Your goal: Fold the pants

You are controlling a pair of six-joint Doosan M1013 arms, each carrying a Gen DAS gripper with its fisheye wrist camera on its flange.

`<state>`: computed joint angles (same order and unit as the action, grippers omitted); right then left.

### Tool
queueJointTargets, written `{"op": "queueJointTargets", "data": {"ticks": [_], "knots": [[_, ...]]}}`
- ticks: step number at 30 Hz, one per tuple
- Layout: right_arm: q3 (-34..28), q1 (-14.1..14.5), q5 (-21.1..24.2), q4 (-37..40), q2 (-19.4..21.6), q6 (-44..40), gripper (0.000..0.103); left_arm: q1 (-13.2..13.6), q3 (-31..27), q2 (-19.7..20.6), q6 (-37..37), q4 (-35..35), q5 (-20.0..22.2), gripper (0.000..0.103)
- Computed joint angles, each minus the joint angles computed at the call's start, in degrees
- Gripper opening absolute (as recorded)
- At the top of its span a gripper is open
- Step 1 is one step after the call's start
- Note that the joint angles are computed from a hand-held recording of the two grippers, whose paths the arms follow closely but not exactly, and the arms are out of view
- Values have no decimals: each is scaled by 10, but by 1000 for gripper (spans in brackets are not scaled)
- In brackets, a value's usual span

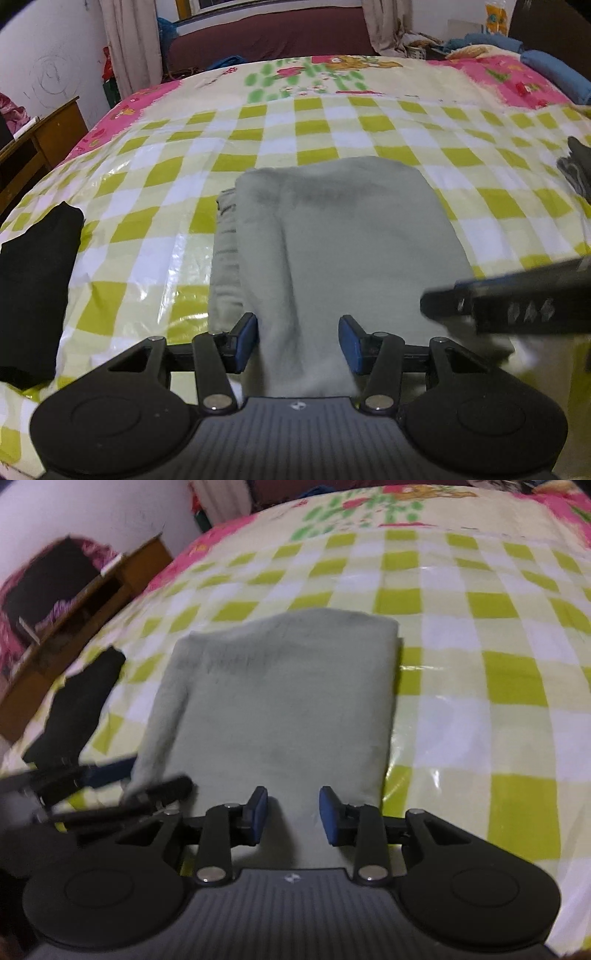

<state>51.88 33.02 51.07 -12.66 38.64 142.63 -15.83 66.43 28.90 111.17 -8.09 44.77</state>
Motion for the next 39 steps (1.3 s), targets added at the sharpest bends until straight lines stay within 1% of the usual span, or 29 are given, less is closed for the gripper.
{"op": "queueJointTargets", "data": {"ticks": [3,10,21,25,32,35,37,39], "knots": [[5,3,-4,-20,-7,6,33,-1,5,-4,-8,7,-3,62],[24,4,-16,-26,-17,34,34,-1,9,-8,-8,5,-9,62],[13,1,-8,-19,-6,27,35,-4,5,-1,-13,18,-8,63],[11,-1,-12,-16,-2,21,36,-6,5,2,-10,23,-11,63],[5,-2,-7,-19,6,13,36,-10,-1,13,-8,40,-14,71],[-2,-2,2,-16,11,5,36,-8,5,14,-2,39,-27,76],[-10,-3,8,-14,16,1,36,-6,3,15,-7,30,-25,78],[-22,-5,17,-12,22,-8,36,-6,1,17,-15,34,-27,82]]}}
